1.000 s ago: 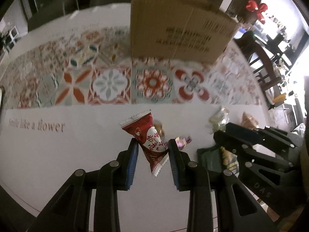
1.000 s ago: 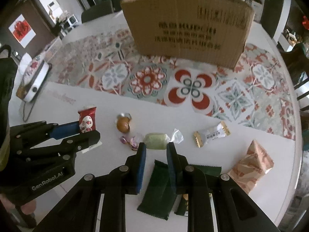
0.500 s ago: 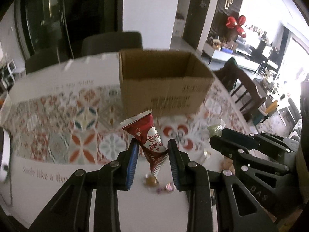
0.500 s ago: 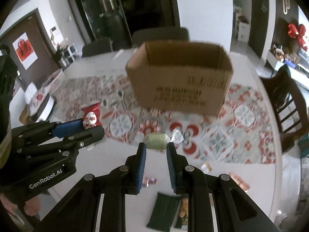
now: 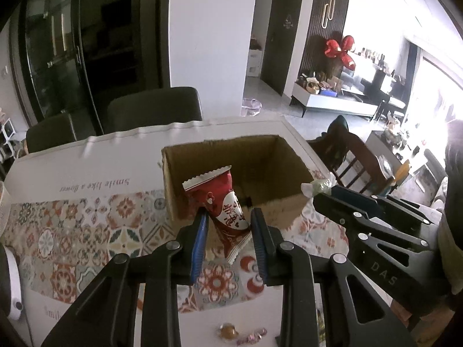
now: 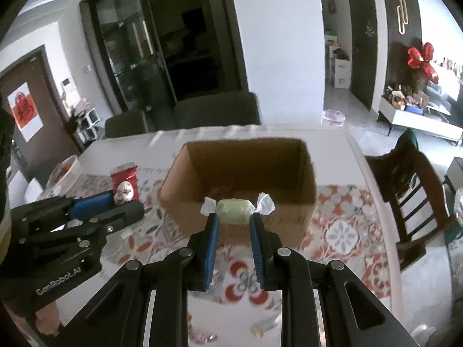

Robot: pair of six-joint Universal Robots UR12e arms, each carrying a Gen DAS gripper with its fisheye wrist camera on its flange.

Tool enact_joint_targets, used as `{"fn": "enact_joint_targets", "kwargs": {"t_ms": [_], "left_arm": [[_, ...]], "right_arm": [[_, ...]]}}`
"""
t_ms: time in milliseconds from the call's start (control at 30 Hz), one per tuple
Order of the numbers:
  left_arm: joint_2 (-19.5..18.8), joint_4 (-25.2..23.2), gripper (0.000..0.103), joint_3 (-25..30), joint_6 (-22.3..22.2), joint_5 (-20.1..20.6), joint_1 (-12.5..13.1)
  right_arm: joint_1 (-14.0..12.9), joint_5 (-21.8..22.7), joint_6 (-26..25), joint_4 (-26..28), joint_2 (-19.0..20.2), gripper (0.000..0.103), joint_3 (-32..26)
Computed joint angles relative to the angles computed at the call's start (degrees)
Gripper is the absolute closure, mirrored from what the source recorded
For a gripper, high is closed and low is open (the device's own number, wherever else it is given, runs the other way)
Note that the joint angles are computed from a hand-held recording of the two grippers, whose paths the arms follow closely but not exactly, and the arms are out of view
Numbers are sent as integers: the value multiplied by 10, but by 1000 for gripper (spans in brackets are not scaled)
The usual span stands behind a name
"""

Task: Organize snacks
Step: 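Carry both candies into the cardboard box and open both tools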

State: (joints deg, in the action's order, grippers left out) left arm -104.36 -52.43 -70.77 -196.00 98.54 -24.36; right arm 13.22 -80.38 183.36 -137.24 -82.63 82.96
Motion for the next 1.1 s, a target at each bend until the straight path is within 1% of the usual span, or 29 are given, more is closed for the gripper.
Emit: {"fn": "enact_joint_targets", "kwargs": {"t_ms": [67,100,133,267,333,367,433,467,533,567,600,633,667,700,767,833,867,933,1000,1067,1100], "left_arm": [[-12,-9,74,18,1,-6,4],[-18,-14,78,27,1,-9,6],[-23,-19,79,34,2,-11,7],[-45,-36,80,64,2,-34,17],[-57,-40,80,76,3,-43,20],[-66,-56,80,89,-1,-52,23],[-78,-75,80,102,-11,-72,29],[-84,-84,80,110,-9,-78,31],[-93,-89,79,120,-3,-64,30],[-98,-94,73,126,-3,-54,29],[-103,-104,55,134,-3,-54,31],[-105,-108,44,137,-2,-62,33],[-105,-106,41,137,-2,-57,35],[-104,-104,40,135,2,-50,34],[-100,-99,39,129,11,-39,33],[-94,-91,36,119,16,-23,30],[-91,-89,31,114,14,-13,28],[-85,-82,30,104,13,-2,26],[-77,-79,28,93,9,11,24],[-67,-71,28,79,5,23,21],[-62,-67,28,72,3,31,19]], "right_arm": [[-1,-5,2,5,9,80,-13],[-2,-4,2,5,14,80,-18],[-2,-5,1,8,19,80,-25],[-3,-13,-2,21,39,80,-49],[-5,-7,-2,27,48,80,-59],[-6,-6,-1,31,53,80,-64],[-6,-8,-3,41,66,80,-78],[-6,-8,-3,47,72,80,-84],[-7,-9,1,69,84,79,-100],[-7,-13,4,68,90,79,-104],[-7,-19,3,69,93,79,-106],[-6,-26,1,76,97,78,-112],[-5,-34,4,89,102,70,-120],[-5,-41,11,97,104,58,-124],[-8,-42,21,89,103,51,-119],[-7,-53,23,88,103,50,-118],[-6,-60,23,85,101,50,-116],[-4,-68,25,76,97,50,-109],[-3,-71,27,77,92,49,-103],[-2,-77,31,76,86,49,-96],[-1,-81,35,71,81,41,-90]]}}
